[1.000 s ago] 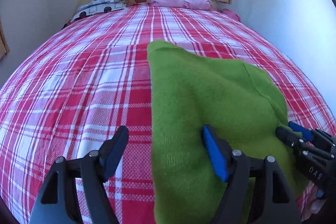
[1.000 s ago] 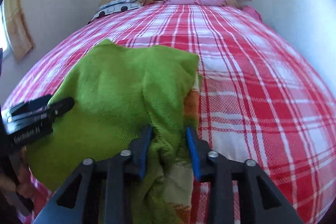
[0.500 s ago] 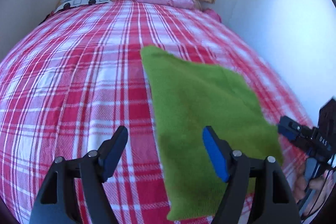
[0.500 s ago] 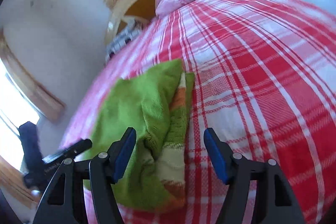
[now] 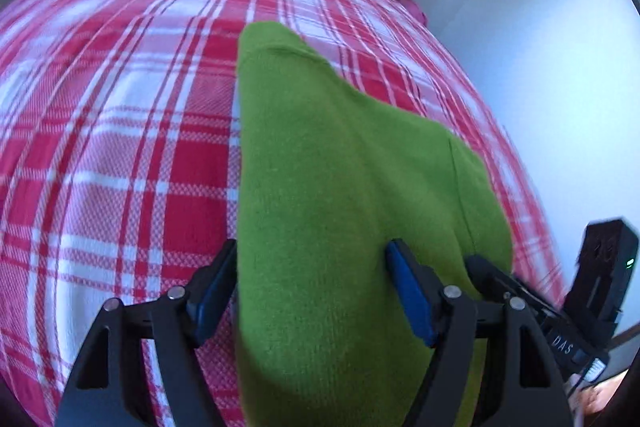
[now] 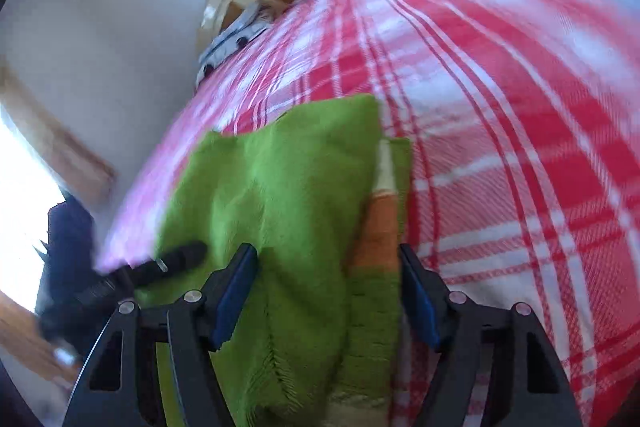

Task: Fold small clothes
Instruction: 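Grasp the sweater bundle edge with the left gripper while the right gripper grasps the striped side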

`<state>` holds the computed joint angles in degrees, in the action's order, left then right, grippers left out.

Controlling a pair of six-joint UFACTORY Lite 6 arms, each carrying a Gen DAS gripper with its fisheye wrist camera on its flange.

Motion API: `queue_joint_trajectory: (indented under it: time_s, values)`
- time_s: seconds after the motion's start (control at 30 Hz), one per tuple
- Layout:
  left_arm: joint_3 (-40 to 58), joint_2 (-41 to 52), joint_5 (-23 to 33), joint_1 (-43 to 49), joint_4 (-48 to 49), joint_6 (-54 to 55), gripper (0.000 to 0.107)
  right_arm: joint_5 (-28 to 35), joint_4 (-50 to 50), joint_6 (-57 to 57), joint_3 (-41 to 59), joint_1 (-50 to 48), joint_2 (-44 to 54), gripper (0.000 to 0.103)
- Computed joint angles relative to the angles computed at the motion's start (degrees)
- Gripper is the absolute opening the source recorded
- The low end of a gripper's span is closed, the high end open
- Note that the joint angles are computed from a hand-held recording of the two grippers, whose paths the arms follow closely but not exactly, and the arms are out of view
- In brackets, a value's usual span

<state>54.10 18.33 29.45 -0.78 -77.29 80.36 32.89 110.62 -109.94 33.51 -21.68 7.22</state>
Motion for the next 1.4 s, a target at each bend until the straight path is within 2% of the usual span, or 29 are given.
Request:
queue_joint_trajectory:
  time_s: [0.07,0.17,0.23,0.4,0.5,0.67,0.77,0.87,1.03,1.1,1.2,1.3,1.4]
  values:
    - [-0.63,-0.09,-1.37,-1.26,-2.41,2.44,0.077,-2.92,3.47,-3.57,-0.29,2.26,-0.63,0.071]
    - [-1.44,-0.37,-2.45,-2.29,-6.03,5.27,0.076,-1.44,3.22,-3.86,0.68,1.31,1.42,0.07]
    - [-2.76,-1.22,-3.21,-2.79,-9.58,9.26,0.072,-0.69,3.7,-5.07,0.18,0.67,1.55,0.065]
    - [-1.97,-0.25,-3.45,-2.59,-11.2,11.13,0.066,-0.1,7.48,-9.41,-1.17,2.15,0.81,0.044]
    - [-3.44,-1.62,-4.32,-2.89,-13.04,13.44,0.064,0.43,7.72,-9.56,-0.82,2.07,1.37,0.044]
    - [-3.78,-2.06,-5.37,-3.53,-13.44,13.57,0.064,6.84,0.09,-2.82,2.29,-2.59,6.49,0.047]
    - [-4.44,-2.73,-6.35,-4.2,-15.05,15.27,0.061,5.08,1.56,-3.57,2.08,-1.07,5.72,0.048]
    - [-5.86,-4.34,-8.15,-5.35,-18.43,19.23,0.053,2.82,5.31,-6.76,0.83,0.78,4.01,0.046]
    - [-8.35,-7.49,-13.31,-8.57,-27.53,28.48,0.04,-3.6,16.58,-16.75,-2.31,6.31,-1.31,0.036]
    - [-8.43,-7.9,-14.12,-8.87,-28.11,29.24,0.039,-6.9,25.47,-24.73,-4.13,9.78,-4.46,0.032]
    - [-8.59,-9.19,-13.49,-7.83,-21.94,23.03,0.036,-9.56,35.0,-33.23,-6.49,12.93,-8.78,0.029]
    - [-10.05,-13.1,-13.0,-6.6,-11.23,12.99,0.036,-9.14,29.66,-25.97,-9.52,12.75,-15.21,0.028]
    - [-12.31,-17.94,-13.14,-6.01,-1.07,3.46,0.036,-12.76,26.81,-19.94,-11.94,15.39,-22.13,0.028]
